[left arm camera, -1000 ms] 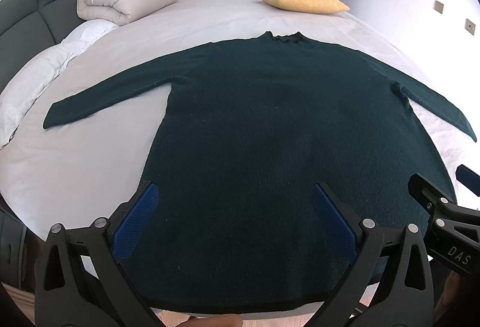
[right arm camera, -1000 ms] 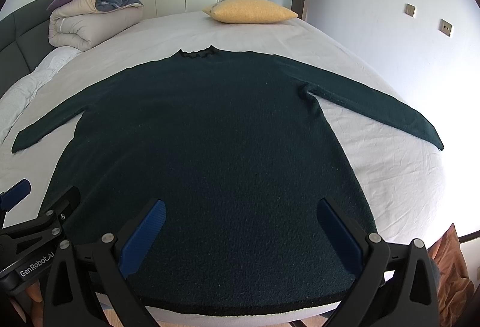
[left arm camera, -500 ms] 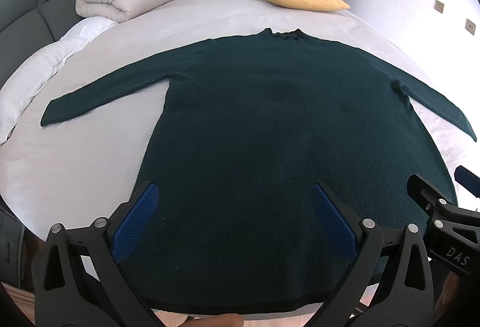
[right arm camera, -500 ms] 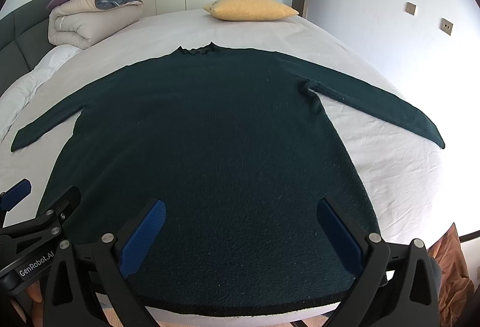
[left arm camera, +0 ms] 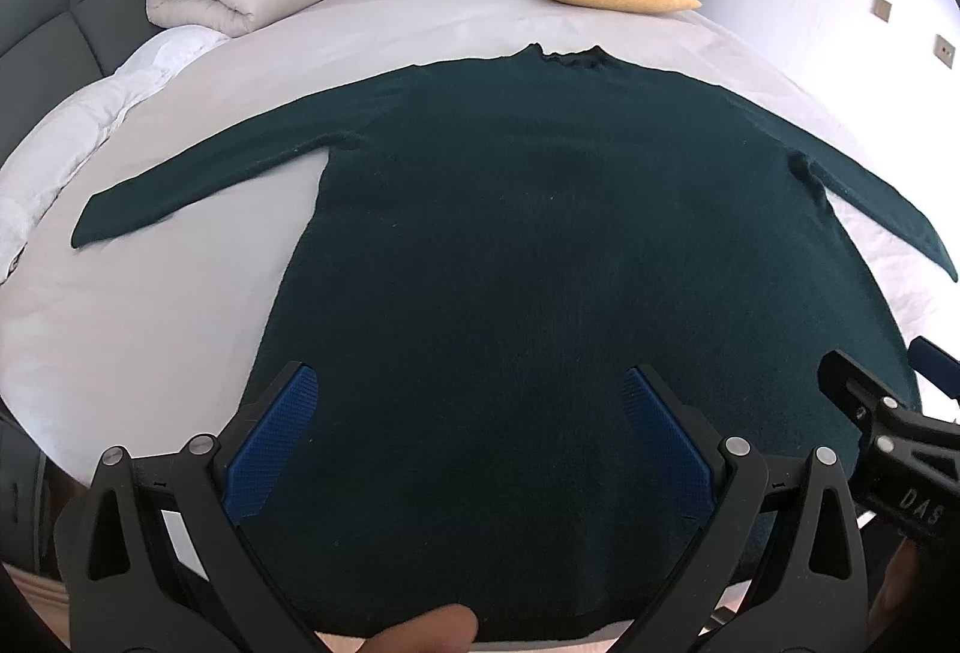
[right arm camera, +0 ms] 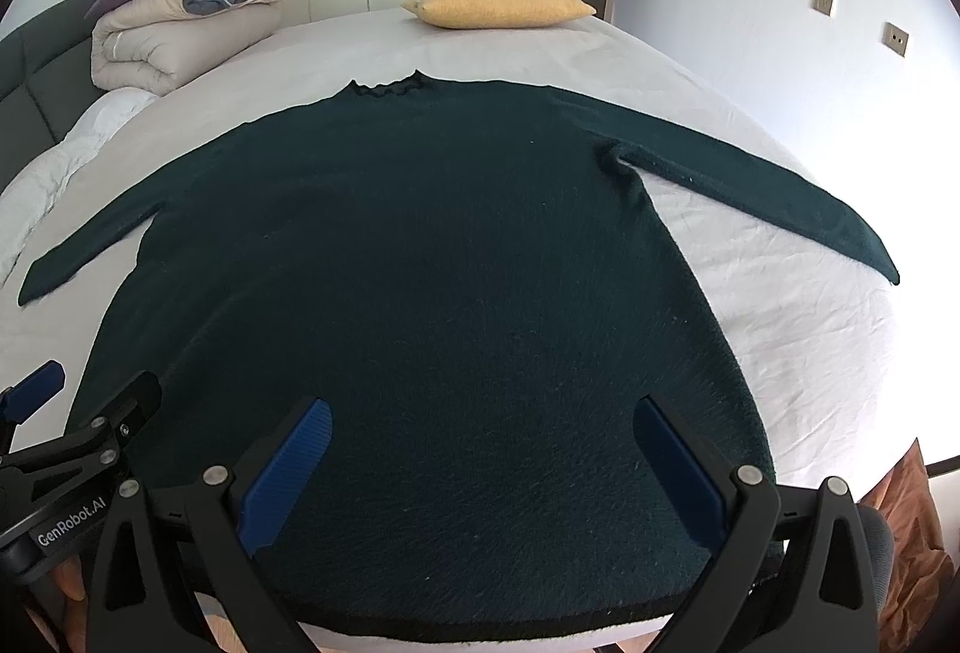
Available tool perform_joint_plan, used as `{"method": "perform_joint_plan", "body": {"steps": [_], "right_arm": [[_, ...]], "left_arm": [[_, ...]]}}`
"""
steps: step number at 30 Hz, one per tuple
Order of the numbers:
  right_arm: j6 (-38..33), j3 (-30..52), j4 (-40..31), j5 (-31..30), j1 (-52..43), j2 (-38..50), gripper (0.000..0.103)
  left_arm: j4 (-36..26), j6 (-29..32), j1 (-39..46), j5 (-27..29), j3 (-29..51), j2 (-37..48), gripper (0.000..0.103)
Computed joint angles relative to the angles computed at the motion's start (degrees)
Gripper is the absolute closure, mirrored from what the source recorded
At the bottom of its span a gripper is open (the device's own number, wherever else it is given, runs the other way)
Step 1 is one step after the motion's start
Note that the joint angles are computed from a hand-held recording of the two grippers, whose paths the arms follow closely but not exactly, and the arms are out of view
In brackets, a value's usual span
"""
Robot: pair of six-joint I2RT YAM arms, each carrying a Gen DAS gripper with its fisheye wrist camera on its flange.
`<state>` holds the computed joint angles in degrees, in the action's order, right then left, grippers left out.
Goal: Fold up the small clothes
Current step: 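Grasp the sweater sleeve cuff with the right gripper and lift it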
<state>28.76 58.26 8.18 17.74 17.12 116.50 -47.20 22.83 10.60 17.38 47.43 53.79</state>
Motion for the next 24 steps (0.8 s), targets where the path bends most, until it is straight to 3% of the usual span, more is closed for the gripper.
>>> {"method": "perform_joint_plan", "body": {"steps": [6, 11, 14, 17, 21, 24], "right_arm": [[0.35, -4.83, 4.20, -5.80, -7.81, -3.17, 0.000], [-1.05, -8.52, 7.63, -13.06, -22.34, -5.89, 0.000], [0.02, -7.70, 8.19, -22.14, -35.26, -4.76, 0.000], [4.82, -1.89, 7.71, -34.99, -48.75, 0.86, 0.000], [15.00, 8.70, 5.02, -49.43, -60.15, 11.96, 0.000], [21.61, 10.63, 10.09, -54.44, -63.24, 16.26, 0.000]], "left_arm": [[1.56, -1.82, -3.02, -0.15, 2.21, 5.23, 0.000], [2.76, -4.62, -6.33, -0.01, 6.53, 11.35, 0.000], [3.69, -7.80, -9.49, -1.37, 10.30, 15.95, 0.000], [4.25, -10.83, -11.98, -0.47, 14.14, 20.96, 0.000], [3.52, -13.10, -14.17, 3.88, 19.38, 27.81, 0.000], [8.64, -17.22, -15.58, 5.94, 19.43, 29.26, 0.000]]}}
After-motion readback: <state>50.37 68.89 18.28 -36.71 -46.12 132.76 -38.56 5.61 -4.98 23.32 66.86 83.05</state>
